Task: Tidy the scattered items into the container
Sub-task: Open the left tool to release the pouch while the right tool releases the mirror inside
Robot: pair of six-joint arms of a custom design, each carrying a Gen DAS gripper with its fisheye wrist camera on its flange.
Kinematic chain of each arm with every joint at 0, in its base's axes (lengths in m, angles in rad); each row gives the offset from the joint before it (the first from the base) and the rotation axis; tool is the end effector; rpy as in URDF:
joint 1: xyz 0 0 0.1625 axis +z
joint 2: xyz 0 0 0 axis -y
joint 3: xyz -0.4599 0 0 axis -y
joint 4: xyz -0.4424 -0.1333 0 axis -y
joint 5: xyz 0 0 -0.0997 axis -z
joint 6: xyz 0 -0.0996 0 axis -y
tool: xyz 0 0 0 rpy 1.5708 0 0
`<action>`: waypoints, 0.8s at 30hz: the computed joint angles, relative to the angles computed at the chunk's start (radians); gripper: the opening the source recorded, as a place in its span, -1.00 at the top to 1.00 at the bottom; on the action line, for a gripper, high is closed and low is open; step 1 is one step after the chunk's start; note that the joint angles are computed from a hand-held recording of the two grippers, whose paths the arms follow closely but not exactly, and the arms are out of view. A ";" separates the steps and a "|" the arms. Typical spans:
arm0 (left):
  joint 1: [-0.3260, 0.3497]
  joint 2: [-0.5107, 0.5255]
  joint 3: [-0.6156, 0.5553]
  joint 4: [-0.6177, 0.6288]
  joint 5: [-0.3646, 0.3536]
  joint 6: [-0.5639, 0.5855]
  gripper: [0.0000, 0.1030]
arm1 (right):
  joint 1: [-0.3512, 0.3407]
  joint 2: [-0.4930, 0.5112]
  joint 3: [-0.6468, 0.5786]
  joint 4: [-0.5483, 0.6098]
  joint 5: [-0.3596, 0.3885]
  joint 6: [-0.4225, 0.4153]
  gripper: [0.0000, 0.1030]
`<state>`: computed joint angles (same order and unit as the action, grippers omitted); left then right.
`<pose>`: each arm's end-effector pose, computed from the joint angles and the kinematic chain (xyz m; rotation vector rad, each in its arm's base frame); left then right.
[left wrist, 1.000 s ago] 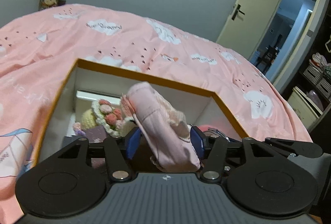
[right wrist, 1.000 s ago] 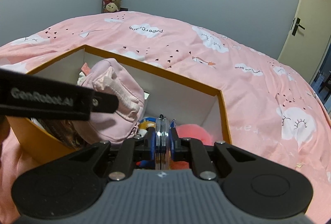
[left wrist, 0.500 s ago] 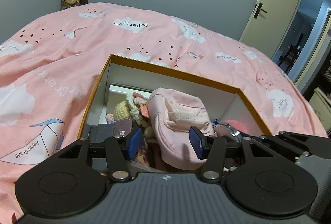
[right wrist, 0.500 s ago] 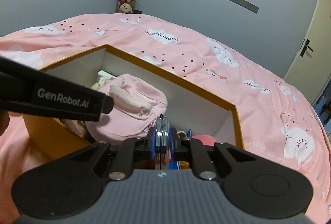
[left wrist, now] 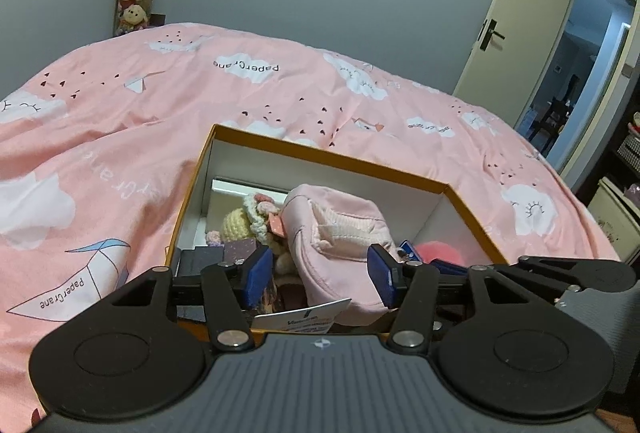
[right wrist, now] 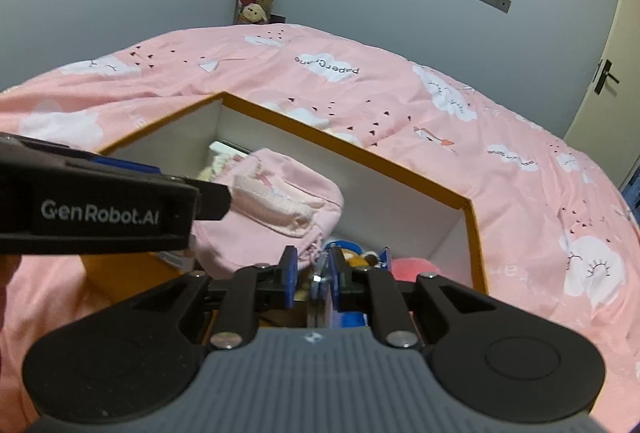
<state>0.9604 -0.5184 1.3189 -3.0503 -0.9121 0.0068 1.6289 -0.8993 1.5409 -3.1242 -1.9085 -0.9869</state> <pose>-0.3192 -0.7952 0.0742 0.4713 2.4710 -1.0959 0.1452 -0.7688 0.2791 0.9879 -2.1034 0.8385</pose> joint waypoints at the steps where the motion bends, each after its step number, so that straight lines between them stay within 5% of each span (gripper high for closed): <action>1: -0.002 -0.001 0.001 -0.002 0.003 0.003 -0.20 | 0.000 -0.003 0.000 0.012 0.001 0.010 0.68; 16: -0.015 -0.016 0.029 -0.047 0.019 0.033 -0.33 | -0.046 -0.073 -0.049 0.389 0.185 0.390 0.50; 24: -0.017 -0.026 0.035 0.009 0.037 0.012 -0.39 | -0.043 -0.079 -0.035 0.357 0.180 0.391 0.39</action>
